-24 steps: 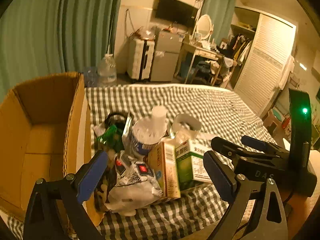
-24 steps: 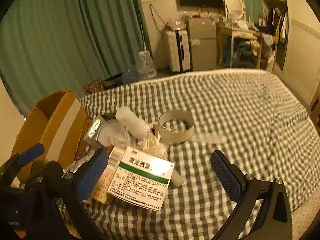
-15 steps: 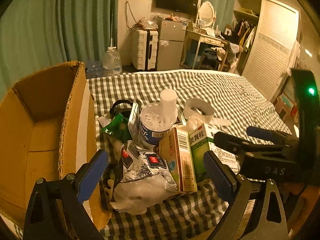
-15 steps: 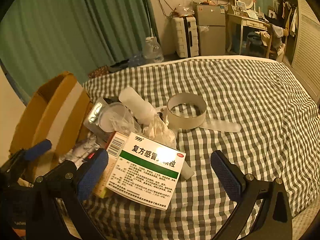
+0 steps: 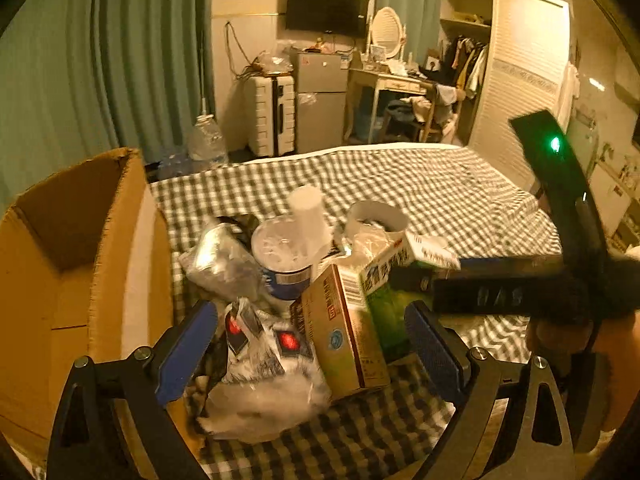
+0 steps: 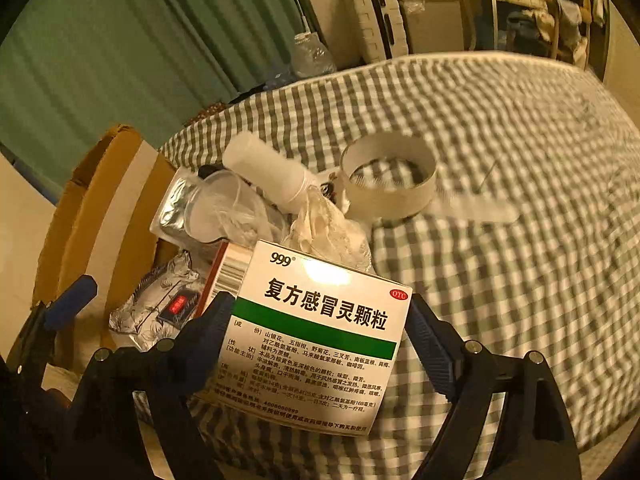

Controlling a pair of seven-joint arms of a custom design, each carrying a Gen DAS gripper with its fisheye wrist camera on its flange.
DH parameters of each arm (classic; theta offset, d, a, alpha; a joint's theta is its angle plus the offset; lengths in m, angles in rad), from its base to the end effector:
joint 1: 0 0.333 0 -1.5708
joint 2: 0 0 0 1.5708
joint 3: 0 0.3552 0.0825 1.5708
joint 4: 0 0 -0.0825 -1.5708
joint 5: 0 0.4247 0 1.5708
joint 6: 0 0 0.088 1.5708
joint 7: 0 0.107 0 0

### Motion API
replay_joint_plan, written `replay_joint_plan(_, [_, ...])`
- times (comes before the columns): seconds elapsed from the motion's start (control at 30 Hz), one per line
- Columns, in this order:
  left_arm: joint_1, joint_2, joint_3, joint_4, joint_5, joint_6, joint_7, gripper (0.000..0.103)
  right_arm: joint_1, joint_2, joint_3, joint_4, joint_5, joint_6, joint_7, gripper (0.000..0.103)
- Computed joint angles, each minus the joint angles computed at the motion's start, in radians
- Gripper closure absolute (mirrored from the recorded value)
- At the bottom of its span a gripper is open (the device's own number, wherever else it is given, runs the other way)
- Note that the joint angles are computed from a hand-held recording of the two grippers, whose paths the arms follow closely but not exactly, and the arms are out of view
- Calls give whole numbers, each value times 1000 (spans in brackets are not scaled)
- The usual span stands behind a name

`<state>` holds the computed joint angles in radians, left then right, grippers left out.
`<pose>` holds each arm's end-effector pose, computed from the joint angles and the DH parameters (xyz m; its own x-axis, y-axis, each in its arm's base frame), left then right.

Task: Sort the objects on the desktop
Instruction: 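Grasp the white-green medicine box with the right gripper while the left gripper grasps the patterned bag, then lift the patterned bag with the left gripper while the right gripper carries the medicine box toward the cardboard box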

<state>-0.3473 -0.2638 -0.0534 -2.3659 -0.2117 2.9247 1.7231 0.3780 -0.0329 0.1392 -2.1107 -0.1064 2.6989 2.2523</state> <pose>0.4948 -0.1974 0.5438 -0.3843 -0.9215 0.0568 -0.6419 0.2225 -0.7338 0.5332 0.3083 0.5204 0.0031 -0.9577 -0.2877 -0.8474 0.1503 -0.5093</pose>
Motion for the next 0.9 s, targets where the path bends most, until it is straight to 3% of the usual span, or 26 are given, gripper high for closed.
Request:
replay_joint_plan(0.07, [-6, 3, 0, 1, -1, 1, 10, 6, -13, -30, -2, -12, -54, 3, 62, 19])
replay_joint_plan(0.17, [61, 30, -56, 20, 103, -38, -69, 6, -50, -77, 14, -16, -197, -14, 179, 20])
replay_joint_plan(0.33, [78, 89, -43, 74, 58, -166, -81, 6, -106, -138, 48, -36, -284, 41, 279, 20])
replay_joint_plan(0.43, [95, 95, -59, 81, 43, -197, -92, 6, -128, -145, 71, -24, -322, 69, 311, 20])
replay_joint_plan(0.47, [101, 99, -63, 85, 44, -208, -95, 12, -129, -146, 76, -20, -324, 75, 311, 20])
replay_joint_plan(0.53, [117, 112, -72, 99, 53, -252, -121, 34, -131, -148, 85, -11, -333, 76, 309, 20])
replay_joint_plan(0.57, [118, 121, -67, 110, 27, -282, -113, 55, -134, -146, 91, -5, -343, 77, 314, 20])
replay_joint_plan(0.6, [127, 131, -66, 122, 15, -315, -121, 67, -135, -142, 95, -2, -353, 82, 318, 20])
replay_joint_plan(0.63, [132, 129, -74, 121, 16, -318, -135, 69, -134, -139, 95, 2, -355, 88, 317, 20])
replay_joint_plan(0.7, [133, 119, -75, 113, -11, -306, -106, 87, -130, -135, 95, 11, -354, 96, 316, 20])
replay_joint_plan(0.9, [118, 74, -75, 77, -7, -223, -74, 93, -142, -144, 109, 17, -395, 117, 352, 20])
